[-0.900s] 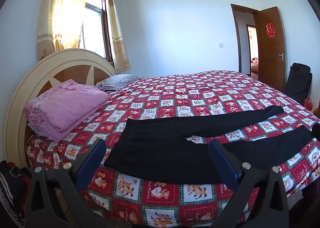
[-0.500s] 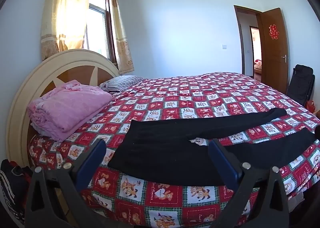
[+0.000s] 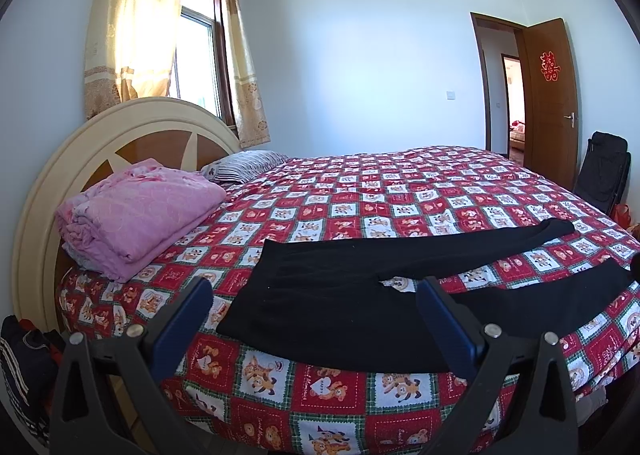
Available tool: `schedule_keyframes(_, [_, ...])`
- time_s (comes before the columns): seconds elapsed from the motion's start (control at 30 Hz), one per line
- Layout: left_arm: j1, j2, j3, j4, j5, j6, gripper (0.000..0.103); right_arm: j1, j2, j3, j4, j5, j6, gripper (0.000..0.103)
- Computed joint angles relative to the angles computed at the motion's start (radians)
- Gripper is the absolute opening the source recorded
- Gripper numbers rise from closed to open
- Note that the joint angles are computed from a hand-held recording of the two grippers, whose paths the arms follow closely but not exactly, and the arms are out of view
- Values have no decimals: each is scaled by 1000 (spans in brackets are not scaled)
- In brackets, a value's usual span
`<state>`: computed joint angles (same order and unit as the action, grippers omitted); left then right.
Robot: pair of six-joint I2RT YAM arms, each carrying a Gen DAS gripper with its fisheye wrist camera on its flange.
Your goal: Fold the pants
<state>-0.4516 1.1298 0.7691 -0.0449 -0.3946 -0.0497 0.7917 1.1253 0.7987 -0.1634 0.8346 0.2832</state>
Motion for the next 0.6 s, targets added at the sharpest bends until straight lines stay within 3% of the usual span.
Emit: schedule_keyframes(0.6, [3,-6,-2,1,-1,1,103,-1,0,-10,10,3,-5,102])
